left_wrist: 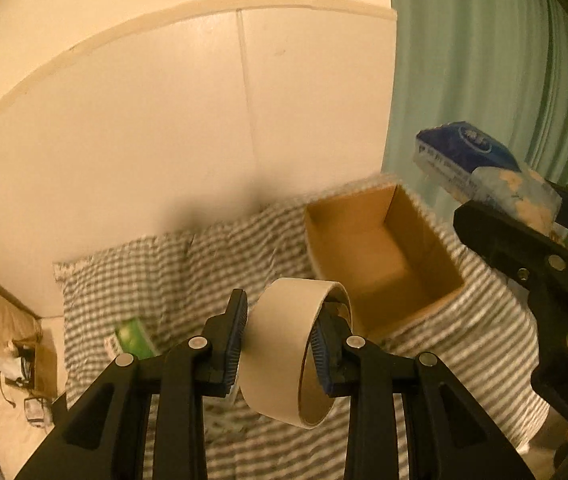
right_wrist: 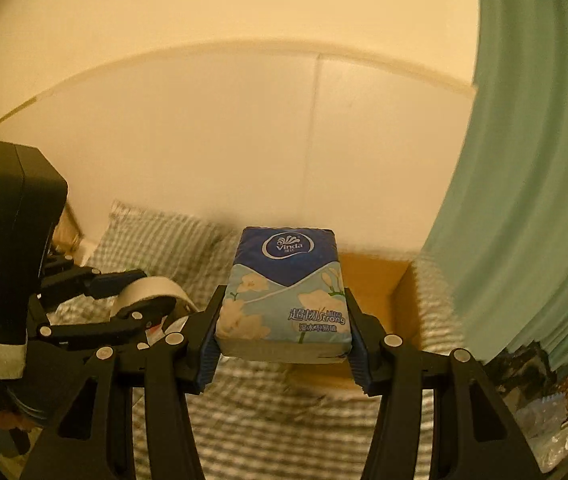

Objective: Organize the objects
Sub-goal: 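Carry tape roll and tissue pack into the cardboard box and open both tools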

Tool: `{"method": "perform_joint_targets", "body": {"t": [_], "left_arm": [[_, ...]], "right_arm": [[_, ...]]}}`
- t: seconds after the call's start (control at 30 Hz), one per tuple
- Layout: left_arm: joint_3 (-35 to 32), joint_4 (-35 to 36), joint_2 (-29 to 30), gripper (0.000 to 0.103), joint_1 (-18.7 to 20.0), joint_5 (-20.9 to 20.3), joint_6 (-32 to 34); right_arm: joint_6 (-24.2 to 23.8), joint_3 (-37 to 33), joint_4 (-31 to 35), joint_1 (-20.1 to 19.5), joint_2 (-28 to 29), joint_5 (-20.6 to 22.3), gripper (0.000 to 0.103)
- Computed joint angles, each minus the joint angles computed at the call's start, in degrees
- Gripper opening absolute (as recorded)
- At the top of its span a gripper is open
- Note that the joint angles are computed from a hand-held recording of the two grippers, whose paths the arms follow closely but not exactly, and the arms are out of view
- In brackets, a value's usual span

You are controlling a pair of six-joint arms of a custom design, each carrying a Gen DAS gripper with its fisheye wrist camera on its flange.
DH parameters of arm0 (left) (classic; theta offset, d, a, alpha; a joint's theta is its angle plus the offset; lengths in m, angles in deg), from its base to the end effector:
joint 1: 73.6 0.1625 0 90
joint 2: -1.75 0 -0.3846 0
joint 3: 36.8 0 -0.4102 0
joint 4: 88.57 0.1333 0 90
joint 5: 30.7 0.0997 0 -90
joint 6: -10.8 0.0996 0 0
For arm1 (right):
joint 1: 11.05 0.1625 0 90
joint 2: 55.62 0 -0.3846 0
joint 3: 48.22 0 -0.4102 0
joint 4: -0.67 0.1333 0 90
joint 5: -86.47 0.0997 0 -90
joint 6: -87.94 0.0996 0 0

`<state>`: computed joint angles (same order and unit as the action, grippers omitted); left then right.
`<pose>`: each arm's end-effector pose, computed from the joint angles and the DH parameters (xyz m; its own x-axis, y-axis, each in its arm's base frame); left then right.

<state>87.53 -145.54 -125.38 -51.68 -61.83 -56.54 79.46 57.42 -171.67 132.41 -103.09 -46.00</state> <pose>-0.1390 -0.2915 0.3945 -0.6600 -0.0509 -0.7495 0.4997 0.7153 -0.4885 0.5193 -0.3026 0.0712 -0.5460 -0.5035 0.6697 -0.8225 0.4741 -0.3141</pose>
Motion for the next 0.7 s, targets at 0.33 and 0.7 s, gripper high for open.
{"method": "perform_joint_targets", "body": {"t": [0.33,0.7], "left_arm": [[5.19,-45.03,13.15,0.031,12.69,2.45,24.85],[9.21,-67.72,25.94,0.031,24.22,-2.76,36.92]], "right_arm": [[-7.83,-5.04,-6.08,-6.54,1.92,0.16,0.052],[-2.18,-3.05,-1.45,-19.57,2.29,5.32,0.052]]}}
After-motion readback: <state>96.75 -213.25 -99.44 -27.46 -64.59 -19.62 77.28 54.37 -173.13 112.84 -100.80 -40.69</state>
